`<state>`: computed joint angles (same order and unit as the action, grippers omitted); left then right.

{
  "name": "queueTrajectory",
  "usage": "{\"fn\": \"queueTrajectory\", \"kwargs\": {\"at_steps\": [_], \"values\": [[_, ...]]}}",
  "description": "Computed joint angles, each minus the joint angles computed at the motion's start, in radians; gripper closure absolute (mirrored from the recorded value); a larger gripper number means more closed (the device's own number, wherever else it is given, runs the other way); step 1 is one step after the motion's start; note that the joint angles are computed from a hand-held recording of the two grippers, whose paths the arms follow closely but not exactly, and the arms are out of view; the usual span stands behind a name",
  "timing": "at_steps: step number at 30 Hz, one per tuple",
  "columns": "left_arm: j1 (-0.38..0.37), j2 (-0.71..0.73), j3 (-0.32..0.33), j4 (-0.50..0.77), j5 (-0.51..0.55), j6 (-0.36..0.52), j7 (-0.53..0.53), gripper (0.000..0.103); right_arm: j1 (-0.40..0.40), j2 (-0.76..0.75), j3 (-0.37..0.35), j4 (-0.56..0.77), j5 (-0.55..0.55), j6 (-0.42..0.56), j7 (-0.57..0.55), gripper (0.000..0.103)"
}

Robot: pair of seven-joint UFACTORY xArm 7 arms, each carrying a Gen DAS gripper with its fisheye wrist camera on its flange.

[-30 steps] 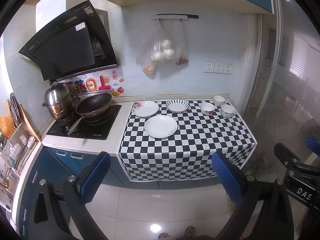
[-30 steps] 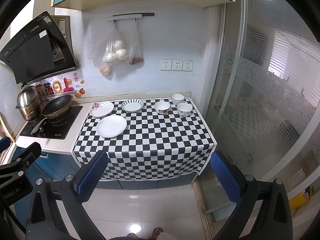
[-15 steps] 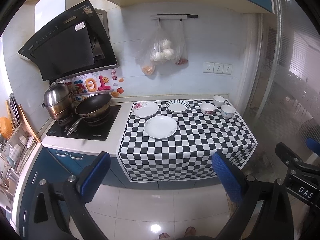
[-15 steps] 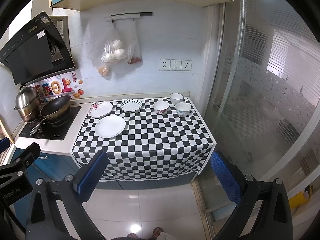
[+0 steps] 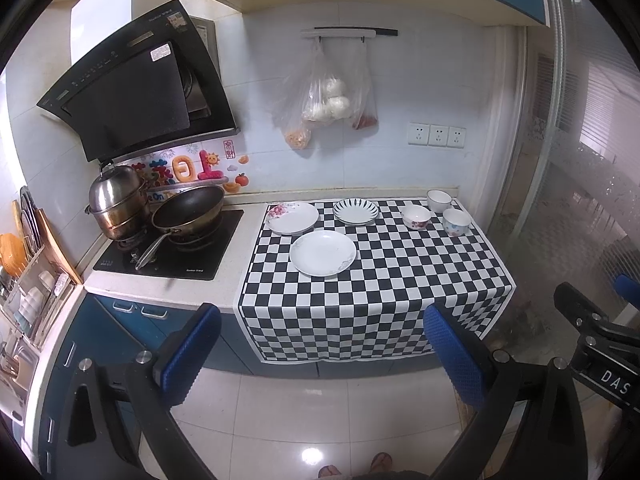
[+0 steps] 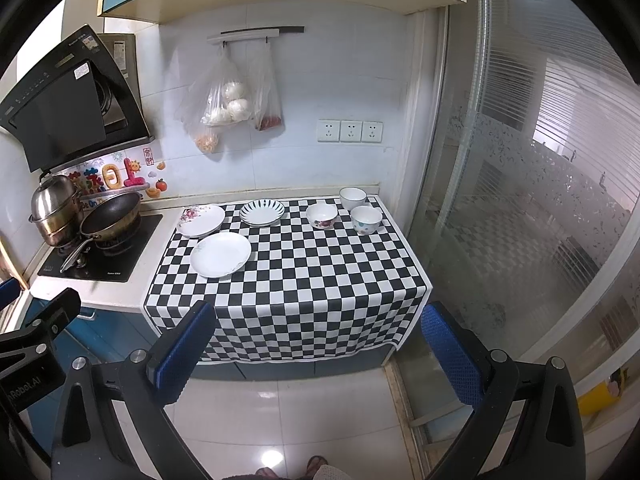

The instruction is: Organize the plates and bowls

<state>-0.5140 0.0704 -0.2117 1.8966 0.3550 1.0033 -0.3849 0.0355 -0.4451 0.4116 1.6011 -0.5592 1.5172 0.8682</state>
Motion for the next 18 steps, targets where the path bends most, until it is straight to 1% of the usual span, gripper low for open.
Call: {"fn": "queueTrajectory", "kwargs": {"at_steps": [18], "values": [[0.006, -0.008, -0.001, -0.013, -0.004, -0.009, 0.004, 0.0, -0.002, -0.003, -0.003, -0.009, -0.01, -0.011, 0.0, 0.0]]}}
